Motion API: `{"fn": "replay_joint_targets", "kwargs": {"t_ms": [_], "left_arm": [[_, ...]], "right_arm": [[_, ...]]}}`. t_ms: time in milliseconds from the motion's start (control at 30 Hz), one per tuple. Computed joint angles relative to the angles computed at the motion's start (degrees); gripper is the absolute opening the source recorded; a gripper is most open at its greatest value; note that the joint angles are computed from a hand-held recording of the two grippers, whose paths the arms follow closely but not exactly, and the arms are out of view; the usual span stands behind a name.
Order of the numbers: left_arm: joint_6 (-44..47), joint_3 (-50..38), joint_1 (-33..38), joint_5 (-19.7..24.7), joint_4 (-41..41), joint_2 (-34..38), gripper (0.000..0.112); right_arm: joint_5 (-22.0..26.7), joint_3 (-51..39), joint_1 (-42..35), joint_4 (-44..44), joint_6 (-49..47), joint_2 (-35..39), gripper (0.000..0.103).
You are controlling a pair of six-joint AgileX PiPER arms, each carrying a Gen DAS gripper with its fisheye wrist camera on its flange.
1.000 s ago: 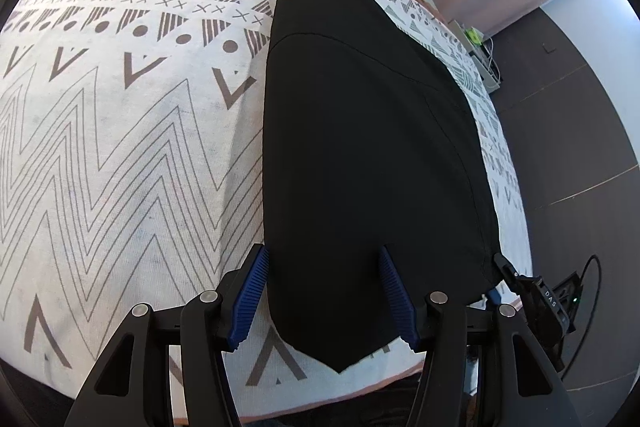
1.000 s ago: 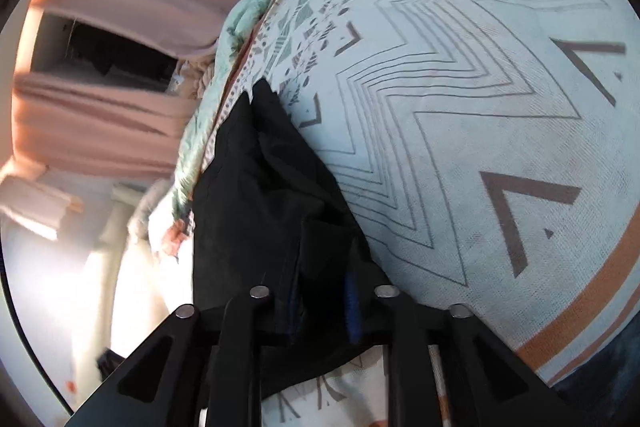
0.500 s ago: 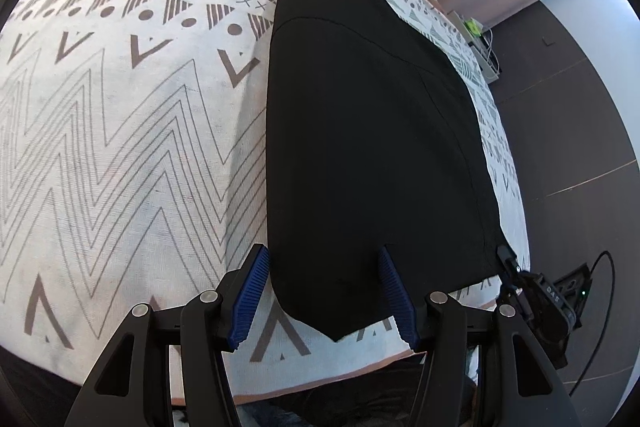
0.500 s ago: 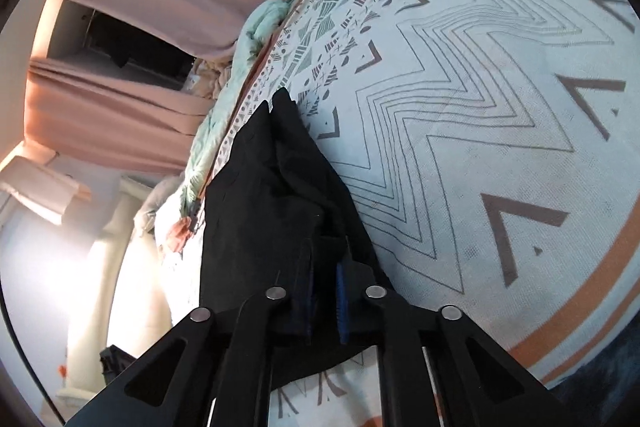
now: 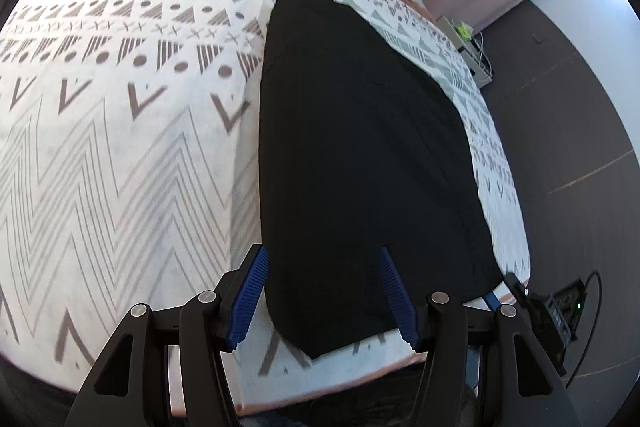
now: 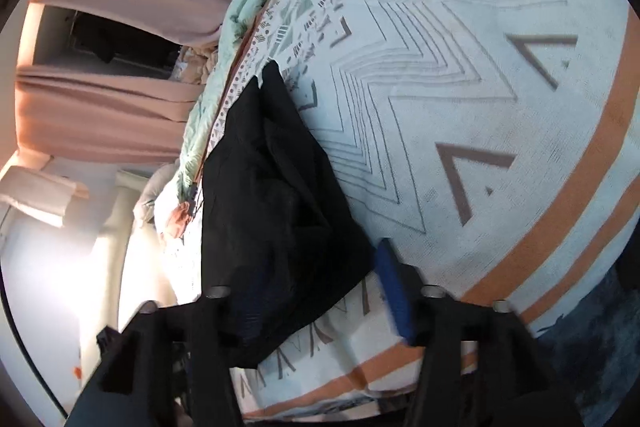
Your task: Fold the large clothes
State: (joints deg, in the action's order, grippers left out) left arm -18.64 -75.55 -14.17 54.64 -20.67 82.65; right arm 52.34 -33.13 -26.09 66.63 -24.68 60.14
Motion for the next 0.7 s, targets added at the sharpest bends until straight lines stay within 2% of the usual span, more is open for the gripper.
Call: {"fn": "replay_joint_targets", "kwargs": {"t_ms": [133,200,267,467,700], "left_arm": [[1.83,-2.84,2.94,-0.16,-2.28,3.5,0.06],[2.69,-4.75,3.96,-0.13,-2.92,5.49,0.06],[2.5,-6.64,4.39,-0.32,-2.4,7.24,0.06],[2.21,-12.79,5.78,0.43,-1.52,13.34,0.06],[2.77,-19.9,6.44,1.5,-1.65,21.18,0.06]], "right_arm": [[6.72,-5.25,-4.76,-0.31,-5.32,4.86,0.065],[8.95,-8.57,-6.07,-0.56,-7.15,8.04,0.079],[9.77,-11.87,-6.15,-1.26,-7.6,10.87,0.086],[13.26,-25.49,-2.57,-4.18,-7.95,24.37,0.086],[13.99,-40.85,5.0,-7.9,-4.42,40.06,0.086]]}}
